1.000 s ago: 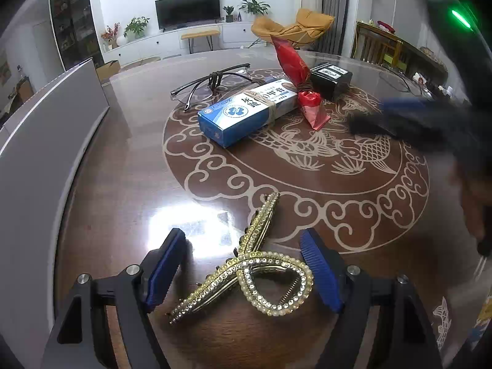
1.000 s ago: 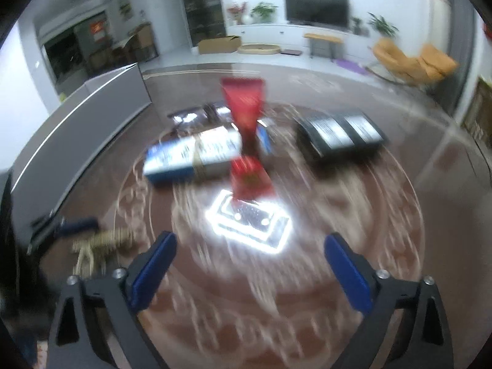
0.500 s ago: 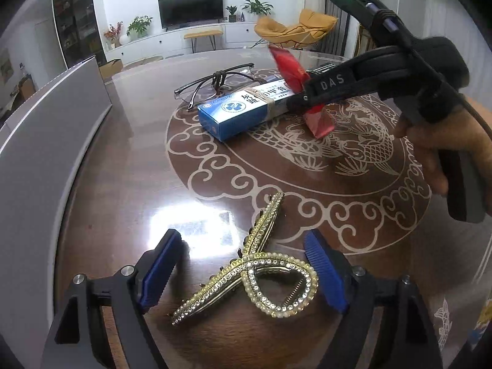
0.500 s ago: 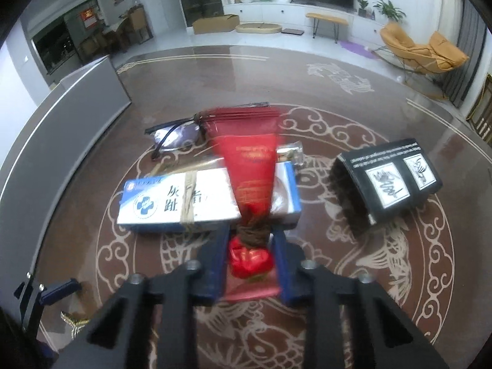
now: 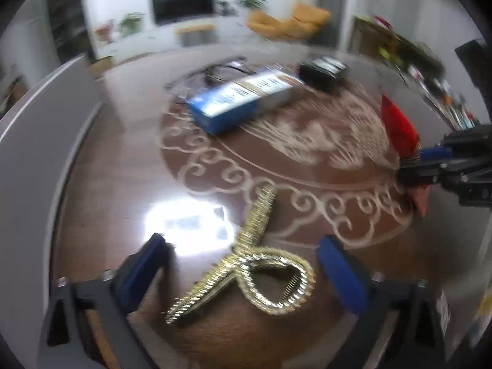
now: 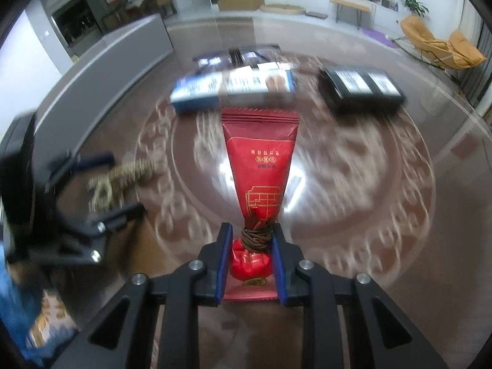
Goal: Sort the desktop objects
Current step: 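Lift the gold clip with the left tool while the right tool grasps the red packet, then carry the gold clip and red packet over the tray and release both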
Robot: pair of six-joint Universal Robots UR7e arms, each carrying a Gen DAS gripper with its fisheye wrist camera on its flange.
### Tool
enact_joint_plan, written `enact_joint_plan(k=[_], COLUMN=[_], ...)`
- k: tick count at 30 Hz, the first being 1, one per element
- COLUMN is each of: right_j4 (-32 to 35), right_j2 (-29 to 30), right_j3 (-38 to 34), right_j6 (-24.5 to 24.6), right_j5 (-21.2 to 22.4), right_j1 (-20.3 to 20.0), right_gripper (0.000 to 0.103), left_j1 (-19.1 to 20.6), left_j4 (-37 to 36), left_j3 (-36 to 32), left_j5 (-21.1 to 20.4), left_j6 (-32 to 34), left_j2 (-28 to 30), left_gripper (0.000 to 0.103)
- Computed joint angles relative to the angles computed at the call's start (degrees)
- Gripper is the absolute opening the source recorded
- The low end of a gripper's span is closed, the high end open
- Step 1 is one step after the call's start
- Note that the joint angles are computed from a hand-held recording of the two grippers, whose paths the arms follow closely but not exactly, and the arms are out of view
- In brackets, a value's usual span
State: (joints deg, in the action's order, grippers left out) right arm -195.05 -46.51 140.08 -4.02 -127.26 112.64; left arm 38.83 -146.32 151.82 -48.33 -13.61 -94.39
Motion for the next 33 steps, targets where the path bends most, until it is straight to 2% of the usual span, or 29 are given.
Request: enact_joint_plan(k=[2,5,7,8,9,10,12,13,14,15,21,25,27,31,33], right_j4=[-0.63,-2.36,-2.04,-1.84,-1.66,-1.78,-2.9,-3.69,-3.57,-3.16,0.26,6.87,10.69,14.7,15.98], right_j2=[-0.99,-0.91,-0.3,0.64,1.17,1.88,3.04,3.55,3.76,3.81,-0.46,-4.3,-5.1,-1.63,1.28], right_j3=[1.9,3.28,2.97,2.18,1.83,1.45,1.11,1.07,0.94,0.89,2.13,0.56,-2.03,-10.34,-15.26], right_j6=[0.45,-0.28,-0.44,-0.63,-1.12,-1.76,-3.28,-4.0,-4.18,-3.69,0.32,3.66,5.3,6.07,5.75], right_j5=[-0.16,-1.02,-1.89,-2.38,-2.83,-3.42,-3.98,-4.21,-4.5,-5.15,-4.06,-2.16,-0.67,3.71,6.67], right_j1=[-0.27,-0.39,-0.37,-0.1,0.22,0.66,1.12,1.28,1.37,1.54,2.89,6.16,9.17,14.89,17.37], right_gripper=[0.026,0.028,0.035,0.042,0.048,0.05,0.05,0.05,0.045,0.024,0.023,0.023,0.023,0.024,0.024], left_j1=[0.68,0.88,0.42,0.01,-0.23,-0.2,-1.51,-1.65,-2.35,-2.85,-5.72,-9.36,-10.84,-14.44,-15.64], left_j4=[2.91,5.21,5.85,6.1,5.93,5.55,6.3,6.69,7.39,7.53,11.43,21.06,26.47,42.2,52.83], left_j3=[-1.0,-1.84,-1.66,-1.36,-1.04,-0.79,-0.19,-0.2,0.17,0.46,0.92,-1.43,-3.5,-9.41,-13.72], left_j5=[-2.11,-2.41,-2.28,-2.23,-2.6,-3.49,-2.58,-2.47,-1.75,-1.33,-1.97,-0.86,-0.19,3.72,7.14], left_j6=[2.17,2.72,2.87,3.05,3.21,3.29,1.63,1.14,0.13,-0.33,-6.37,-12.13,-14.67,-20.76,-25.09], left_j2=[-0.94,-0.98,-1.36,-1.94,-2.63,-3.47,-4.83,-5.06,-5.79,-6.29,-16.37,-26.05,-30.33,-39.9,-43.68], left_gripper=[0.103,0.103,0.103,0.101,0.09,0.076,0.059,0.058,0.058,0.058,0.057,0.057,0.057,0.057,0.057])
